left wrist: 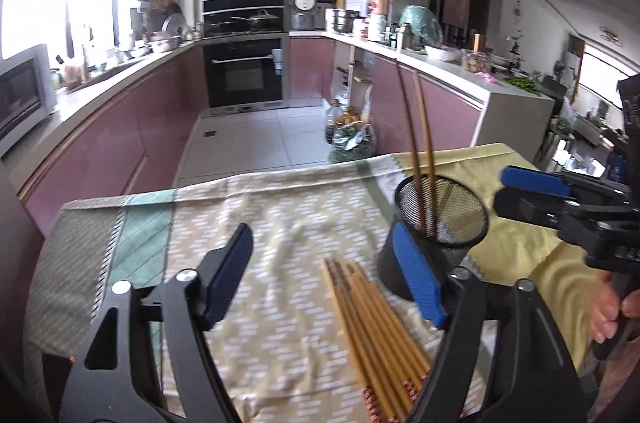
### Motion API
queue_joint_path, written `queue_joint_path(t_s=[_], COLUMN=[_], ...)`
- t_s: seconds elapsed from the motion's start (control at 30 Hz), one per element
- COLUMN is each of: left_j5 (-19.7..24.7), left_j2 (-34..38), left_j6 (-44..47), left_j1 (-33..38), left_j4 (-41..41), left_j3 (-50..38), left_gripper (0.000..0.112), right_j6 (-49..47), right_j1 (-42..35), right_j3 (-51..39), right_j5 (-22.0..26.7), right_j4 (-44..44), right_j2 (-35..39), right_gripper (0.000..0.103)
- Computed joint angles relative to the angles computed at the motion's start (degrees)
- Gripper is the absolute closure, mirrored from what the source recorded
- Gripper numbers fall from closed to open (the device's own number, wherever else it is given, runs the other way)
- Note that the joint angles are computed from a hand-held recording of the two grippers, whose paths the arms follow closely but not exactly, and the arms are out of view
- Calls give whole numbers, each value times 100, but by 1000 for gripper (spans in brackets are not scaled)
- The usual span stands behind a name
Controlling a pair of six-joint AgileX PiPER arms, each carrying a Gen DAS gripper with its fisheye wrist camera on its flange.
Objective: Organize utensils
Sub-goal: 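Move the open right gripper back toward the chopstick row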
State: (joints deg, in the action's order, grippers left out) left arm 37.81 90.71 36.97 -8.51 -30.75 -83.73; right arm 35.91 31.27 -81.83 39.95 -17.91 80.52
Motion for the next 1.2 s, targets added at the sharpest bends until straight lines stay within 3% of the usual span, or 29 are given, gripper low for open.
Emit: queue_joint_path(t_s=[0.17,0.33,0.87,1.2], left_j5=[-638,-1070,-783,-724], left_j2=[-449,-780,-569,-248], left_j6=[104,-3,96,-312], left_j1=[89,131,227,-128], left_j4=[224,473,641,1189], left_j3=[896,1580,2059,1950], left_gripper=[19,16,19,28], right_j6=[591,872,1454,1359], right_j1=[542,728,927,970], right_j3=[412,655,1025,829], right_j5=[63,72,205,520], right_j4=[-583,-591,-514,-492], right_j2=[-71,108,478,746], right_gripper=[46,45,45,55])
